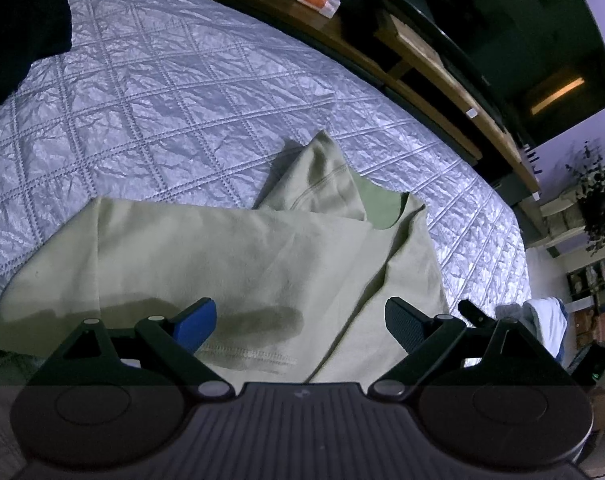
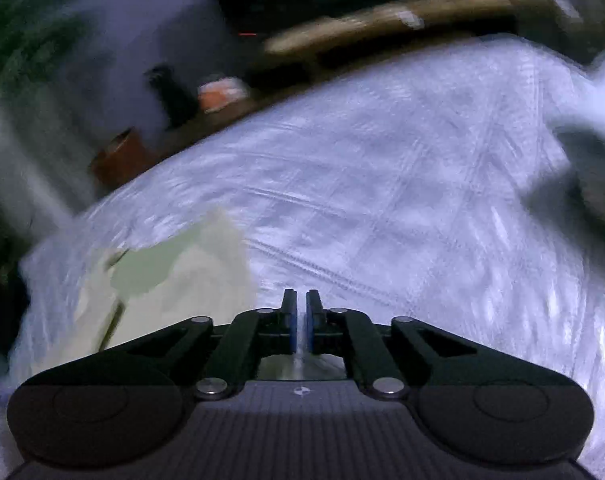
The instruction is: Fold clothes
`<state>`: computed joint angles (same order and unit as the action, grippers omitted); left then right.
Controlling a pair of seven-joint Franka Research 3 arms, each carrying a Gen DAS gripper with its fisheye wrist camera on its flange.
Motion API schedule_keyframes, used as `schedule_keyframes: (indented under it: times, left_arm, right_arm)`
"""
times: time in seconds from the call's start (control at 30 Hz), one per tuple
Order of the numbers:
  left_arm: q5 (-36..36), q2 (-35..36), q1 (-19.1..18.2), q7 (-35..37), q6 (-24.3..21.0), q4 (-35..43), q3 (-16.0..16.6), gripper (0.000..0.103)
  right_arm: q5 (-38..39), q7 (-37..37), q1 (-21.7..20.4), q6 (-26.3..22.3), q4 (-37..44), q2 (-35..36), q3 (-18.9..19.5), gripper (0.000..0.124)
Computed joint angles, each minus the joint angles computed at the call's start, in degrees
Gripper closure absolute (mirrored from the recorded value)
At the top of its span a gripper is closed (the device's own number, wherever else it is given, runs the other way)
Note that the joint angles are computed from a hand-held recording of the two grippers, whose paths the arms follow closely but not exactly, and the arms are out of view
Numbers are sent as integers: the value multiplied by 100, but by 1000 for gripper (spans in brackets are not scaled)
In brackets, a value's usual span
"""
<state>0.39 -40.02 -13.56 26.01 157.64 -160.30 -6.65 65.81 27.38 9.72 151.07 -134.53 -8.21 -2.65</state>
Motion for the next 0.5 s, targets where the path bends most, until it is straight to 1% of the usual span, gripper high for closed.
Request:
schedule_keyframes:
  times: [0.07, 0.1, 0.13, 0.27, 0.3, 0.37, 0.4, 0.47, 0.5]
  left_arm:
    - [4, 21, -5, -2, 1, 12, -2, 13]
    - [0, 37, -14, 1, 3, 18, 1, 13]
    - [-1, 54, -26, 16, -1, 26, 8, 13]
    - [0, 70, -28, 27, 3, 38, 3, 13]
    - [0, 62, -25, 26, 6, 33, 3, 13]
    - [0, 45, -21, 23, 11, 22, 4, 13]
    - [1, 41, -16, 13, 14, 16, -3, 13]
    - [4, 47, -12, 0, 23, 17, -11, 13]
    - [11, 57, -8, -5, 30, 21, -17, 13]
  right_arm:
    - [-353, -129, 44, -113, 55, -21, 68, 86]
    - [-532, -190, 70, -172, 90, -26, 96, 62]
    - [-670, -286, 108, -165, 106, -32, 130, 56]
    - [-812, -1097, 359, 507, -60, -39, 263, 70]
    - [-815, -1411, 441, 743, -66, 33, 293, 78]
    - [-578, -2278, 651, 1232, -125, 125, 344, 79]
    - [-412, -2607, 730, 1312, -104, 160, 342, 79]
    - [-404, -2697, 737, 1211, -13, 220, 328, 82]
    - [-650, -2387, 674, 1032, 40, 230, 326, 101]
